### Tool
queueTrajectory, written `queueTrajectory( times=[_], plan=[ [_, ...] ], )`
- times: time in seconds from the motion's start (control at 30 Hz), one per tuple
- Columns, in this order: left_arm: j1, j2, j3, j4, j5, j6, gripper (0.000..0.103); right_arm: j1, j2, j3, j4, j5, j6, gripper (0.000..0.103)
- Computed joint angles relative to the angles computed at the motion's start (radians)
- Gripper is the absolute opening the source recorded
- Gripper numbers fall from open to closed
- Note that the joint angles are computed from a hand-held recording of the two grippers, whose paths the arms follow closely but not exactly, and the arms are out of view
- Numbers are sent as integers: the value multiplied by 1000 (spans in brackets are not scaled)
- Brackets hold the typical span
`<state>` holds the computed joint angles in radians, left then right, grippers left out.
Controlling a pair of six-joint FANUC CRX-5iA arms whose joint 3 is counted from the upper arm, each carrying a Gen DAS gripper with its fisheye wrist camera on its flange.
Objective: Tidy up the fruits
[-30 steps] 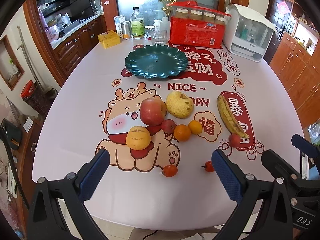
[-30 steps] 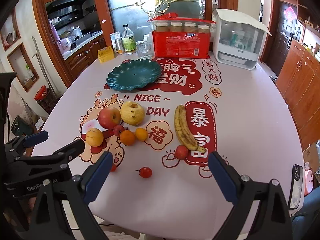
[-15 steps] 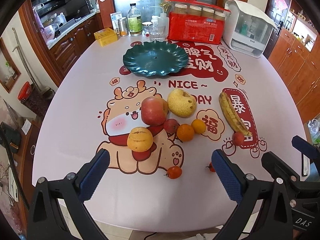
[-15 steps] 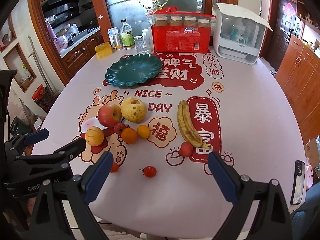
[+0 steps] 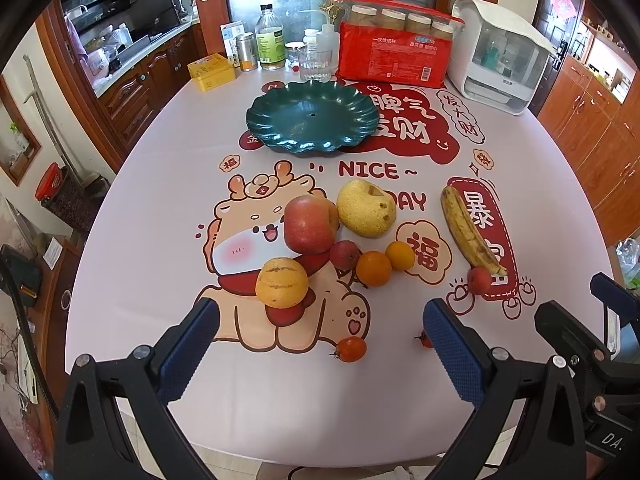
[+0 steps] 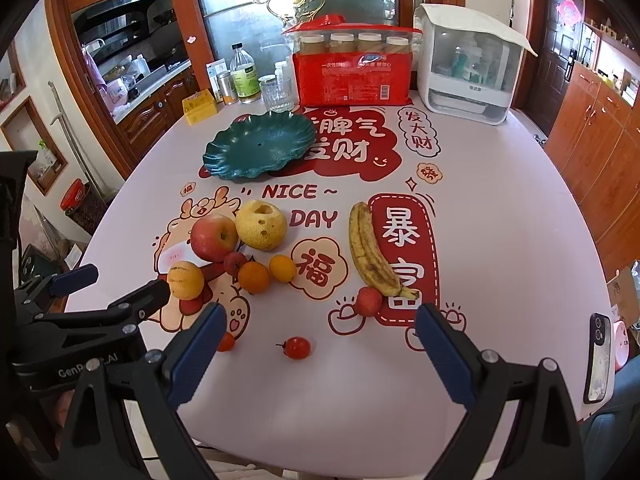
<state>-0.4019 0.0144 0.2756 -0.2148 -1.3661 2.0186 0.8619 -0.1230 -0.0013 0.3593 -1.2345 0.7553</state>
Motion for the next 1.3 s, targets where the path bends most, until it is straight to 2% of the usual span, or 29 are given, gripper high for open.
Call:
queueTrajectory(
  times=[0.6, 0.9, 1.3],
  plan=[
    [12, -9, -15, -15, -10, 31, 101, -5, 1, 2, -12, 18, 20, 96],
    [57, 9, -15, 9, -34, 35, 101, -35, 40, 46, -62, 24, 69, 95],
    [173, 40, -69, 117, -38, -2, 101, -95, 145, 137, -158, 28, 156, 83]
  ],
)
